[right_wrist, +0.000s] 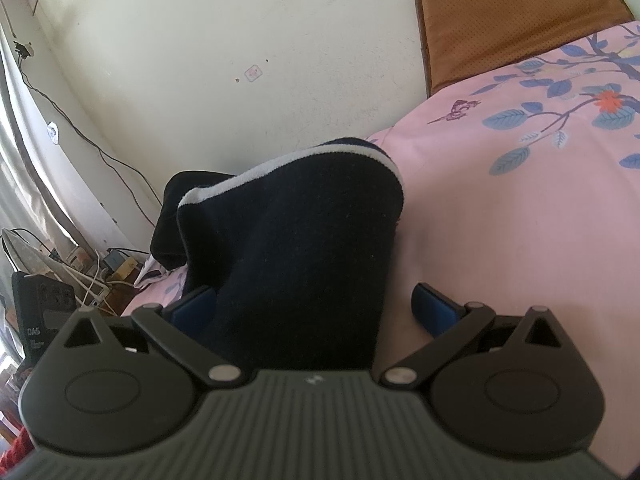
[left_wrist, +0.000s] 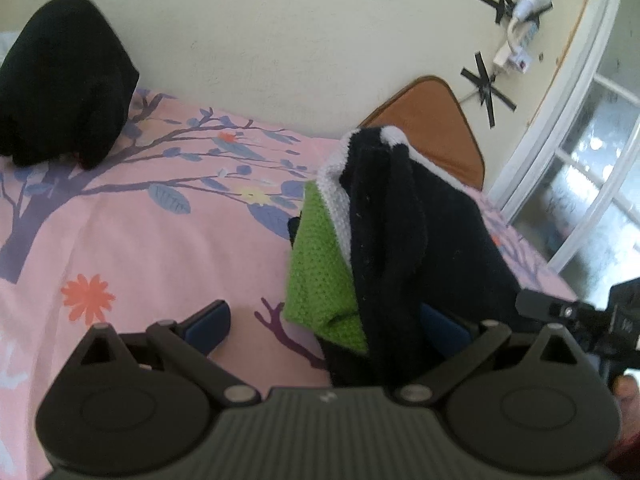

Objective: Fold small clothes

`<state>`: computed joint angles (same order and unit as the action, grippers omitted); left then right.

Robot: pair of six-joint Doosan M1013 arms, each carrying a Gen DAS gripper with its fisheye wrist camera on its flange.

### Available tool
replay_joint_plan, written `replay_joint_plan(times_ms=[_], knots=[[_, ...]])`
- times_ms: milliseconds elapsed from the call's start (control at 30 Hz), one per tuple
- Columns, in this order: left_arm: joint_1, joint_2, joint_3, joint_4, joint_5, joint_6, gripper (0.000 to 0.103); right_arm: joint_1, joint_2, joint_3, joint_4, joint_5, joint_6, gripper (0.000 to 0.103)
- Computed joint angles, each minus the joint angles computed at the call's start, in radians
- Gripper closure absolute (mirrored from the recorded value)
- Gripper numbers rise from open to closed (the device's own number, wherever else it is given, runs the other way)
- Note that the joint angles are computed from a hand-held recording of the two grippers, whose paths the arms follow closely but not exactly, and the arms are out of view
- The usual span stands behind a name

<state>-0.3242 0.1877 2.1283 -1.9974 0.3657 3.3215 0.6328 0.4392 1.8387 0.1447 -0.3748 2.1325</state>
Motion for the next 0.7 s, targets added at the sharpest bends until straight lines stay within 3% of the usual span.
replay_joint_plan(times_ms=[200, 400, 600, 700], knots=[[0.027, 0.008, 0.005, -0.008, 0.071, -0.037, 0.000, -0.003, -0.004, 0.012, -0.017, -0.018, 0.034, 0.000], [-0.010, -0.004, 0.003, -0.013, -0.021, 0.030, 0.000, -0.002, -0.002, 0.004, 0.003, -0.001, -0.011, 0.000], [0.006, -0.002, 0.010, -0.022, 0.019, 0.022, 0.000, -0.006, -0.001, 0.005, -0.025, -0.005, 0.016, 0.000], [-0.001, -0.004, 0.012, -0.040, 0.004, 0.050, 0.000, -0.005, -0.001, 0.004, -0.022, -0.004, 0.013, 0.000]])
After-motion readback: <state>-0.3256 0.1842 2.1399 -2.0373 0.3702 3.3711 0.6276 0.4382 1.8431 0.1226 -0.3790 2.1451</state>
